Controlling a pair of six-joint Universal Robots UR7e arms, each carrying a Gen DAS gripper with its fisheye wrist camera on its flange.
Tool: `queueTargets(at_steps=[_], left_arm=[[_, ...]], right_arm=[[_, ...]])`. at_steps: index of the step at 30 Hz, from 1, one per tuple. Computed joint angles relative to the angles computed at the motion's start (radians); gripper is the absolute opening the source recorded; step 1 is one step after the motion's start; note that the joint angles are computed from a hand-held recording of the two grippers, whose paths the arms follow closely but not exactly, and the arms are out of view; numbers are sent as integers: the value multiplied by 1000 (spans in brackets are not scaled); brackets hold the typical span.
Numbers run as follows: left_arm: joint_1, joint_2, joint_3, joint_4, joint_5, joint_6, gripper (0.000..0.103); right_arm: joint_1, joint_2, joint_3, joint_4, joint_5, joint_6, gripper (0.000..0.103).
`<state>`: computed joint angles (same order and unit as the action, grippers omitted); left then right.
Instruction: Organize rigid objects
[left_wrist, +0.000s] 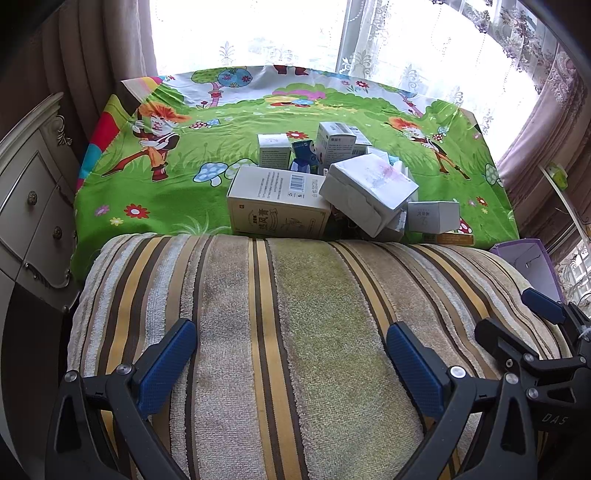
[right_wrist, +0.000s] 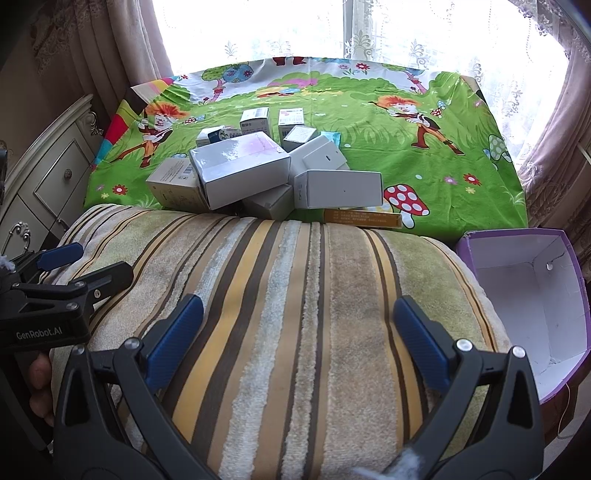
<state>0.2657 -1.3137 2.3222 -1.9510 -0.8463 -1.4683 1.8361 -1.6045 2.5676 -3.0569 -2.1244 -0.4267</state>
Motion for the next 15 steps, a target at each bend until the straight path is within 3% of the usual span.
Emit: queueTargets(at_steps=[15], left_arm=[[1, 3, -2, 1, 0, 2, 103]], right_arm=[[-5, 35, 2, -54, 1, -15, 103]])
